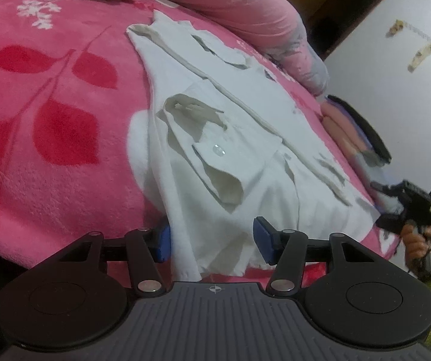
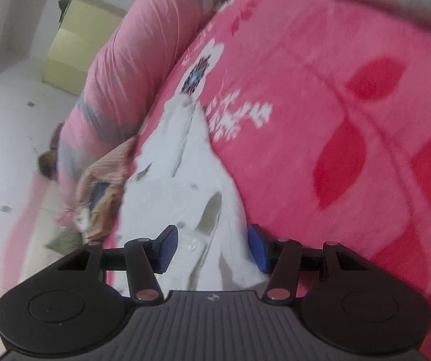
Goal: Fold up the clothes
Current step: 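Pinch the shirt edge with the left gripper while the right gripper closes on it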
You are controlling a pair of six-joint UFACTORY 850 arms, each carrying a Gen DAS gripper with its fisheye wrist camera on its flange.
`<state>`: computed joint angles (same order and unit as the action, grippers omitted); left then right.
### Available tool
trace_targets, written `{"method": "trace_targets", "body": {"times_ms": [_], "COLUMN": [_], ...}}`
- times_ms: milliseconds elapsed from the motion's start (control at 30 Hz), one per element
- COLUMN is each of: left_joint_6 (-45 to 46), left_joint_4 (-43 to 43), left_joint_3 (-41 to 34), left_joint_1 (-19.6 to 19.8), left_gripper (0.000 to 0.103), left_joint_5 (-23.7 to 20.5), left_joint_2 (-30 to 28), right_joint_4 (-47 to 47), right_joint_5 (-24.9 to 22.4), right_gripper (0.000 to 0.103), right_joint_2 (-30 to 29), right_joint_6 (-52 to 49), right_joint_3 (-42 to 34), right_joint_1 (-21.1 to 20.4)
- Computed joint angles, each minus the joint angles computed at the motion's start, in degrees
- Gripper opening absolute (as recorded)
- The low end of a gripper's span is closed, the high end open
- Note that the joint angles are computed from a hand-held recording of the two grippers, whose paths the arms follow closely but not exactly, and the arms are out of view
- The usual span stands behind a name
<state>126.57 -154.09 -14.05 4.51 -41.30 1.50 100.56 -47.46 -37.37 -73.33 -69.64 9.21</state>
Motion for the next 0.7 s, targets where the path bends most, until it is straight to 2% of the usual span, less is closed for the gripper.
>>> {"method": "trace_targets", "body": {"times_ms": [133,400,500,567,600,633,700], "left_joint_6": [-0.2,-0.3,1.2,1.9,2.5,3.4,6.0], "left_joint_4": [-0.2,-1.3,-3.9,-5.7,-6.9,-8.2,-10.8], "left_joint_3": [-0.5,-0.4,-0.3,-0.3,-0.3,-0.1,0.2], "left_joint_1": [-0.2,-0.9,-1.7,-2.3,-2.7,-3.2,-4.4], "left_gripper": [0.059,0.051,0.031,0.013,0.011,0.006,0.002], "left_joint_5": [-1.0,-1.0,0.1,0.7,0.7,0.8,1.5], "left_joint_2": [-1.4,-1.7,-1.4,-1.4,-1.3,-1.1,0.1], "right_joint_4": [-2.5,-4.0,-4.7,-4.9,-5.2,-5.5,-6.4], "right_joint_5": [-0.3,-3.8,-3.1,-2.3,-1.5,-0.6,0.7], "right_gripper": [0.055,0.055,0.055,0.053,0.044,0.027,0.01], "right_joint_2": [-0.4,0.0,0.5,1.1,1.4,1.7,2.2], "right_joint_6": [1.8,2.6,2.5,1.8,1.9,2.0,2.8], "right_joint_3": [-1.0,0.0,0.3,0.8,1.1,1.3,1.8], "right_joint_1": [0.2,-0.4,-0.1,0.2,0.4,0.6,1.1]}}
